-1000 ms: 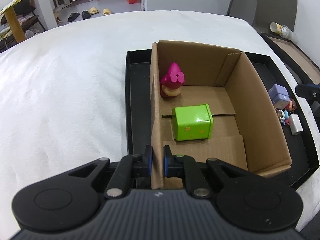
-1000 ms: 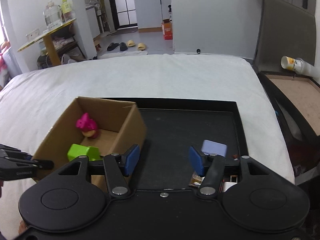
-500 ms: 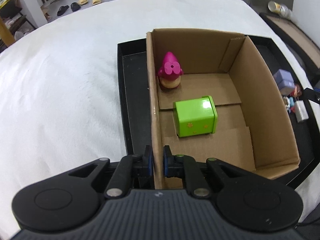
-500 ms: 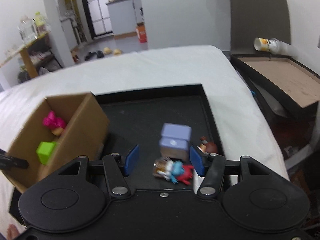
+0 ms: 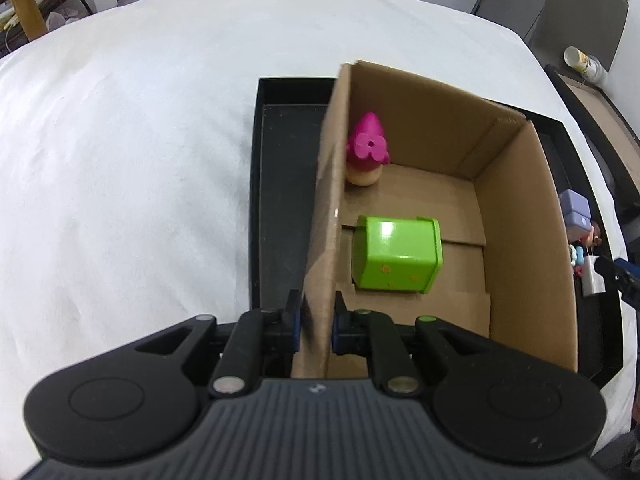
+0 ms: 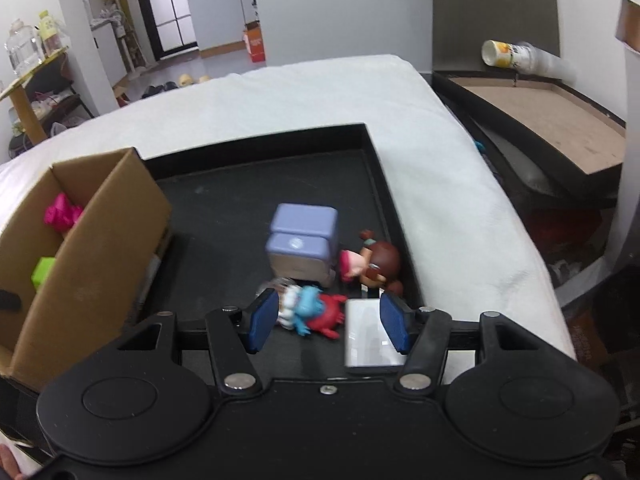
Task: Organize rigid objects
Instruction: 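Move the right gripper to the white charger block and grasp it, then lift the white charger block with the right gripper toward the box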
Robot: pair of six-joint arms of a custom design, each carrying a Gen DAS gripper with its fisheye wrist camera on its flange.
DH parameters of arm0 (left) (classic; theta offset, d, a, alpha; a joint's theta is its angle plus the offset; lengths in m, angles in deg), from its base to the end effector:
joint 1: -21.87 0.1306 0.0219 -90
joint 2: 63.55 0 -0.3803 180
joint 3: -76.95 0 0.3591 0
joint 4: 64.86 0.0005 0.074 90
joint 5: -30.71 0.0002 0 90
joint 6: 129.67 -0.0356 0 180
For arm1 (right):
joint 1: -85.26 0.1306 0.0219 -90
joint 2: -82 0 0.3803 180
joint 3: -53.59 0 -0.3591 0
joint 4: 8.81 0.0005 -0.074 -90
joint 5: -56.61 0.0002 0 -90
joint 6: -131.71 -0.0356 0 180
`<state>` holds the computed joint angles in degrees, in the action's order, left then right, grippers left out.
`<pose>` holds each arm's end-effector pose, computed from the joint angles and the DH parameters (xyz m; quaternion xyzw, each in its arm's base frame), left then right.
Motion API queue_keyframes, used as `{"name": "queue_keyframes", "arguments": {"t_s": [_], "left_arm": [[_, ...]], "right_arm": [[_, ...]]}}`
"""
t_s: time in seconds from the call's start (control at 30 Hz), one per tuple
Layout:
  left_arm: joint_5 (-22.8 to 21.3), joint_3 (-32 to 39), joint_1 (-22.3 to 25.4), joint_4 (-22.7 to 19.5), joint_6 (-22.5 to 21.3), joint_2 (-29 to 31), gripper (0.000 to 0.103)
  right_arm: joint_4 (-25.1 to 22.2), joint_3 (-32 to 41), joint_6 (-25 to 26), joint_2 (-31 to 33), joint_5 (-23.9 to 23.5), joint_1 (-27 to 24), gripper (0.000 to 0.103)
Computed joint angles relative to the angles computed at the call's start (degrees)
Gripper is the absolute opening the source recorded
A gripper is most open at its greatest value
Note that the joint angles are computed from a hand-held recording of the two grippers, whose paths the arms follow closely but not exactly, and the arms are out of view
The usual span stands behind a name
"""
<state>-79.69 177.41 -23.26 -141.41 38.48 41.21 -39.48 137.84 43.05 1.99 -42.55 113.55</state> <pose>0.3568 -0.3415 0.3654 -0.2923 0.9366 0.0148 0.1926 0.4454 0.2456 0.3285 -0.2653 0.8872 0.1583 0.3426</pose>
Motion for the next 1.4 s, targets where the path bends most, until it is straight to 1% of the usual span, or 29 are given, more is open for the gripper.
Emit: {"name": "queue_keyframes", "arguments": {"t_s": [0.07,0.13,0.17,0.23,0.3,0.33,0.43,0.53,0.63,0.77,1.0,1.13,1.33,1.4], "left_arm": [[-0.33,-0.15,-0.12,0.31,-0.28,0.03,0.013],[0.30,-1.35,-0.26,1.85,0.35,-0.56,0.013],[0.47,-1.42,-0.25,2.08,0.55,-0.63,0.013],[0.42,-1.15,-0.39,2.04,0.21,-0.41,0.013],[0.17,-0.95,-0.51,1.90,0.01,-0.19,0.013],[0.10,-1.11,-0.52,2.06,-0.01,-0.21,0.013],[0.11,-1.40,-0.53,2.45,0.18,-0.32,0.013],[0.06,-1.80,-0.57,2.99,0.32,-0.43,0.013],[-0.01,-1.59,-0.51,2.64,0.48,-0.39,0.013],[-0.26,-1.33,-0.63,2.33,0.41,-0.21,0.013],[0.03,-0.26,-0.96,1.80,-0.40,0.57,0.013],[-0.20,0.31,-1.48,1.43,-1.46,1.08,0.014],[-0.13,-0.60,-1.31,2.16,-2.49,0.45,0.014],[0.05,-0.77,-1.16,2.27,-2.74,0.29,0.014]], "right_arm": [[-0.64,0.38,-0.32,0.36,0.12,-0.60,0.056],[-1.68,1.20,-0.97,1.10,-0.14,-1.09,0.055],[-2.25,1.65,-1.03,1.58,-0.26,-1.24,0.053],[-3.31,2.26,-0.62,2.45,-0.36,-1.31,0.050],[-4.35,2.73,-0.09,3.33,0.34,-1.12,0.050],[-4.48,2.71,0.47,3.63,1.01,-0.97,0.048],[-5.91,3.30,1.08,4.89,1.79,-0.85,0.039],[-5.08,2.87,2.08,4.64,2.45,-0.67,0.037],[-4.65,2.52,1.11,4.18,1.89,-0.99,0.036],[-1.91,1.09,0.67,1.65,2.06,-0.96,0.036],[-0.40,0.64,0.19,-0.65,-0.64,-0.36,0.036],[1.61,0.06,0.29,-2.29,-1.57,0.31,0.036],[2.66,1.03,1.00,-2.20,-2.02,1.38,0.036],[2.15,1.74,0.08,-1.93,-3.10,1.38,0.036]]}}
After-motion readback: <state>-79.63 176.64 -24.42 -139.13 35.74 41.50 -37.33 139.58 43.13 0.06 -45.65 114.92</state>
